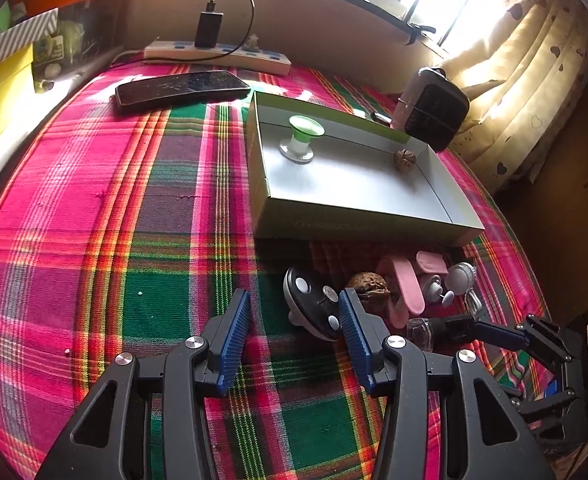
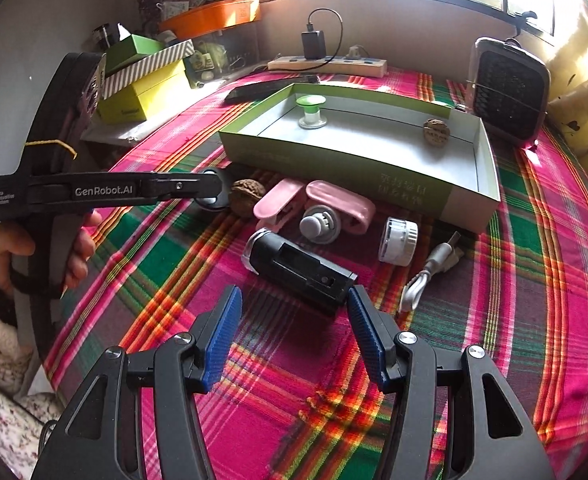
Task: Organize objects
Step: 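Grasp the black dotted disc with the left tool while the right tool grasps the black cylinder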
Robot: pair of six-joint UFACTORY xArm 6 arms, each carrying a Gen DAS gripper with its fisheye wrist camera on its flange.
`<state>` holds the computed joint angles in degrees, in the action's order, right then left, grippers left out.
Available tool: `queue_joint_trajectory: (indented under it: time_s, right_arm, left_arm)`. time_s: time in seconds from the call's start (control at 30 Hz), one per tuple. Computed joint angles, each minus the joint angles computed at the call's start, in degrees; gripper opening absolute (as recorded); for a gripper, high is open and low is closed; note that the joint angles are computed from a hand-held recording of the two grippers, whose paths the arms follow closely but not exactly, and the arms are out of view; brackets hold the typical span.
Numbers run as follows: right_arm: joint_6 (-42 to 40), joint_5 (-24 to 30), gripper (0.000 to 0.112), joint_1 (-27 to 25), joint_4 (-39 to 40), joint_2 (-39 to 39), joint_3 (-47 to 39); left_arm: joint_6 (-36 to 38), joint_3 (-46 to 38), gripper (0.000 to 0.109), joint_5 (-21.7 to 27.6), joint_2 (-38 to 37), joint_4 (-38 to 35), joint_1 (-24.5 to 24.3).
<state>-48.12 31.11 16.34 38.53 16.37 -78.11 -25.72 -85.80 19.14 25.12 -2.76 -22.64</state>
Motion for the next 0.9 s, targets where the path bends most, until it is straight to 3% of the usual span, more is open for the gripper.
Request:
queue_joint_trajectory:
  time_s: [0.13, 0.47, 0.73, 0.9]
  right_arm:
    - [1.03, -3.14, 0.056, 0.29, -1.17, 0.41, -0.29]
    - [-0.27, 0.17, 0.056, 0.70, -4.25, 5.01, -5.92]
    - [-2.94, 2.84, 0.056, 1.28, -4.52, 3.97, -4.75]
    - [-1.92, 1.59, 0.056, 1.72, -5.64, 5.36, -6.07]
  left_arm:
    - [0.14, 0.00, 0.045, 0.03, -0.01, -0.20, 0.10]
    - [0.41, -1.78, 0.045, 1.87, 0.86, 0.69, 0.19]
    - [-0.79, -3.65, 0.045, 3.17, 1.90, 2.96, 0.30]
    - [-0.90, -4.31, 0.045, 3.65, 2.28, 2.91, 0.37]
